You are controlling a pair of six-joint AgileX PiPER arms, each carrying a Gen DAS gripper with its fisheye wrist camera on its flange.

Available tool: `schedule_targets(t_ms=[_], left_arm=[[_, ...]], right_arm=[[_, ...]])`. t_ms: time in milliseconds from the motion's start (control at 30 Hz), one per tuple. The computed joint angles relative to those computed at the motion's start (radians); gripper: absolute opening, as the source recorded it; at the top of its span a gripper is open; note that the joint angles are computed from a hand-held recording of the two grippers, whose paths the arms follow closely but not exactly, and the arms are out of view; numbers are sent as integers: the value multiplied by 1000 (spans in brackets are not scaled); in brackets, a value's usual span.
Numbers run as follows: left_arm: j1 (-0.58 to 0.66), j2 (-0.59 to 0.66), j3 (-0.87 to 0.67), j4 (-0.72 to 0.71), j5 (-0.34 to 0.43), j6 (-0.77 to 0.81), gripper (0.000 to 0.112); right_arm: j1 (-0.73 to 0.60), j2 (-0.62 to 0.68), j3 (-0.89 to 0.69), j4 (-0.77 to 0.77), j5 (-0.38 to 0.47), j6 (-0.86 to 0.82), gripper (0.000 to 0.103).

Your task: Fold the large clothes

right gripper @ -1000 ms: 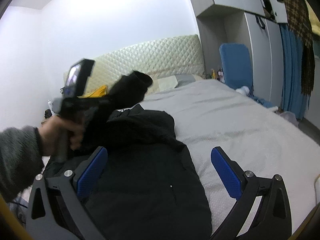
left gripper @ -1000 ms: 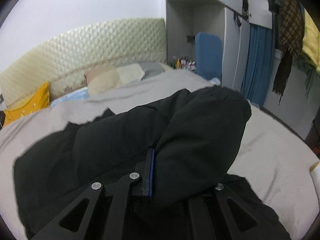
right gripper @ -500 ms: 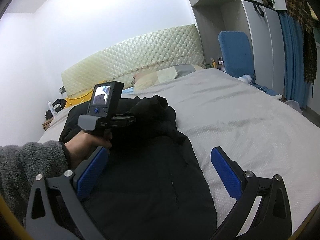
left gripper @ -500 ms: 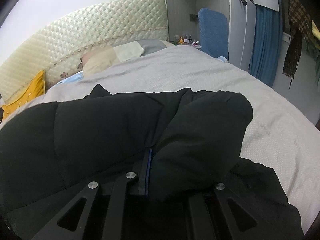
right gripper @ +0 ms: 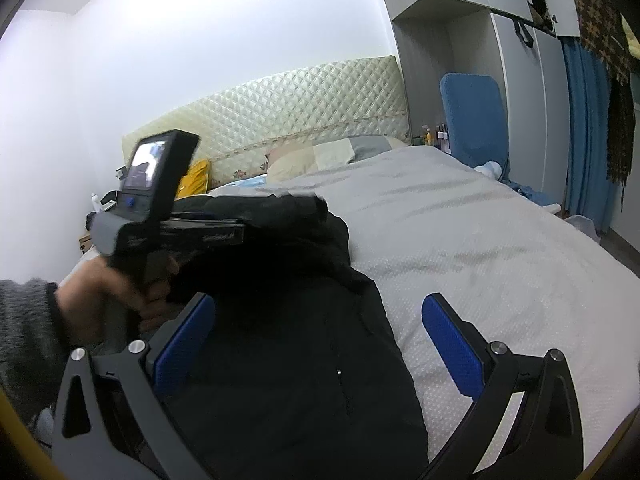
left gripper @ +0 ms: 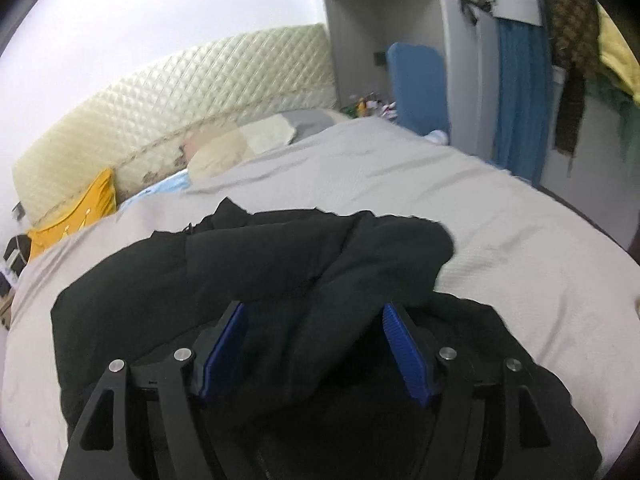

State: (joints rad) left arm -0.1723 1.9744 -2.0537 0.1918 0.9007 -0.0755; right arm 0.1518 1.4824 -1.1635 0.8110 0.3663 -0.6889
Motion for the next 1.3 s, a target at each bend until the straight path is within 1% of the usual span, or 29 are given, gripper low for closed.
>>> schedule_targets(t_ms=[67, 133, 267, 300, 333, 400, 467, 600, 700, 767, 867, 933, 1000, 1067, 1167, 1300], left_arm=[[12, -64, 65, -26, -14, 1, 70], [31, -144, 149, -64, -47, 7, 70], [65, -301, 301, -93, -108, -14, 70], [81, -329, 315, -126, -97, -8, 70], [92, -351, 319, -140, -72, -19, 70], [110, -396, 332, -154, -37, -38, 70], [131, -456, 372, -186, -37, -28, 70], [133, -562, 454, -148, -33, -39, 70], [126, -635, 512, -117, -17, -57, 70], [139, -687, 557, -133, -11, -58, 70], [173, -755, 621, -177, -14, -29, 70], [198, -796, 664, -191, -36, -14, 70], [219, -818, 695, -201, -51, -7, 70], [249, -837, 724, -227, -61, 12, 70], [296, -859, 771, -278, -74, 47, 70], [332, -884, 837, -302, -91, 73, 70]], right_arm=[[8, -11, 9, -9, -7, -1, 103], [11, -22, 17, -2, -9, -12, 103], [26, -36, 26, -7, -20, -19, 103], [31, -39, 27, -3, -21, -28, 103], [32, -44, 33, 36, -21, -77, 103], [36, -45, 33, 53, -22, -105, 103], [37, -55, 39, 63, -21, -120, 103], [34, -73, 45, 74, -8, -118, 103], [44, -98, 54, 1, -8, -48, 103], [52, -123, 66, -68, -3, 23, 103], [44, -162, 94, -51, 24, 23, 103], [51, -184, 108, -88, 26, 54, 103], [64, -197, 115, -143, 25, 95, 103], [92, -199, 114, -238, 11, 178, 103], [108, -195, 112, -270, 19, 208, 103], [135, -201, 118, -340, 15, 265, 103]])
